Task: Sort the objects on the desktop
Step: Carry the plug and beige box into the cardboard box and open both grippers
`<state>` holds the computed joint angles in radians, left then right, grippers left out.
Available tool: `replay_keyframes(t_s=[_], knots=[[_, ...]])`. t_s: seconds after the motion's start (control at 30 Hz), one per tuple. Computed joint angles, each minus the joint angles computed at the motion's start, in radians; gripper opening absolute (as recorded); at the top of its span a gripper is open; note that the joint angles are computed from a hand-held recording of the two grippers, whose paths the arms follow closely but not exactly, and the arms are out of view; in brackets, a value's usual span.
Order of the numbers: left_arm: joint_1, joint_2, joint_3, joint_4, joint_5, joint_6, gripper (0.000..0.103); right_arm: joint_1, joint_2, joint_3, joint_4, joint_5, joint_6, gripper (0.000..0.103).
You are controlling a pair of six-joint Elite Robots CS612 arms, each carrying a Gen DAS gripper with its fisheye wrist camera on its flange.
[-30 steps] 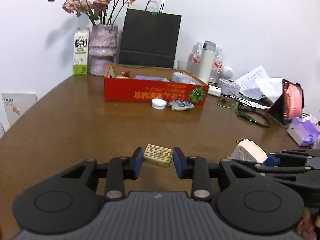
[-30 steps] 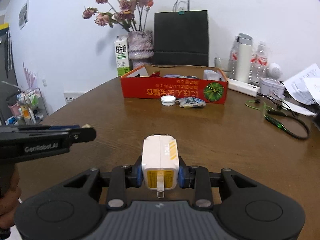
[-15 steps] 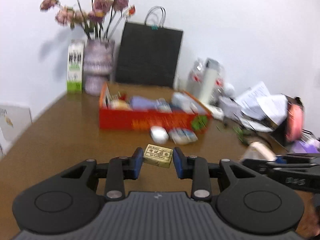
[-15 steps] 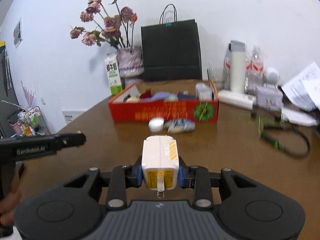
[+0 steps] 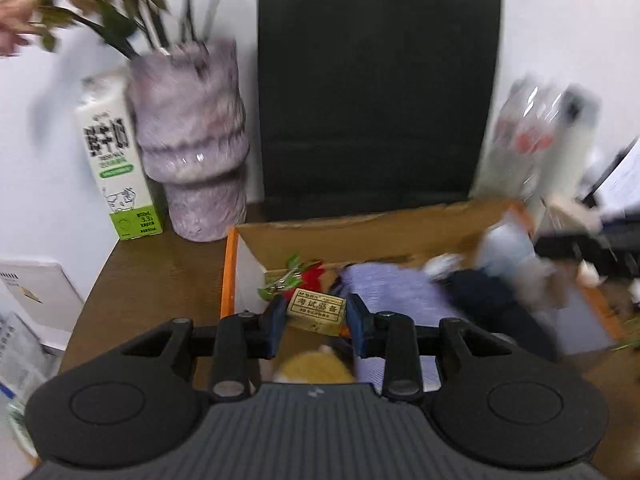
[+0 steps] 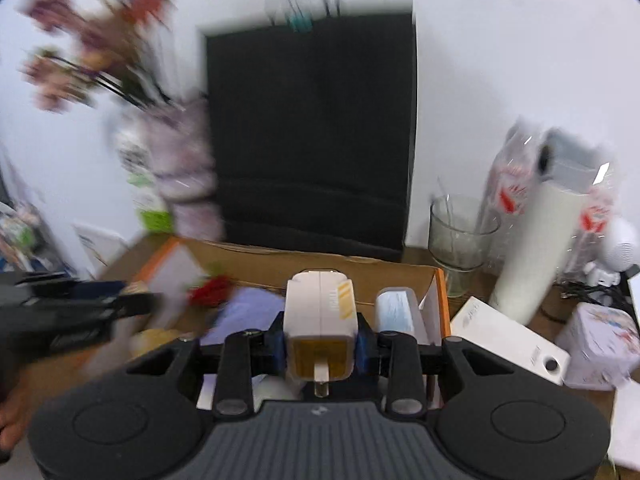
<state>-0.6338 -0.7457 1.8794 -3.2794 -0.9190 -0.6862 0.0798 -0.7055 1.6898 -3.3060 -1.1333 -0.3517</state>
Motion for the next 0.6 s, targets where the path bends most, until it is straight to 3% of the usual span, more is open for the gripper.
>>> replay_keyframes(t_s=[0.1, 0.17, 0.27, 0.43, 0.5, 0.6], knots=[[0.031, 0.019, -0.045, 0.102, -0.034, -0.030, 0.033, 0.042, 0.067, -0.130, 0.113, -0.123, 0.003, 0.031], [0.049, 0.027, -0.061, 0.128, -0.083, -0.049, 0.034, 0.056, 0.104, -0.198, 0.198, -0.157, 0.006, 0.031], [0.064, 0.036, -0.081, 0.164, -0.106, -0.056, 0.034, 0.077, 0.151, -0.260, 0.221, -0.231, 0.003, 0.035], [0.082, 0.039, -0.087, 0.116, -0.138, -0.064, 0.036, 0.065, 0.151, -0.264, 0.206, -0.189, 0.052, 0.046], [0.083, 0.031, -0.085, 0.112, -0.147, -0.065, 0.042, 0.054, 0.139, -0.252, 0.189, -0.160, 0.081, 0.062], [0.083, 0.010, -0.076, 0.129, -0.162, -0.088, 0.052, 0.042, 0.112, -0.222, 0.179, -0.122, 0.090, 0.071]])
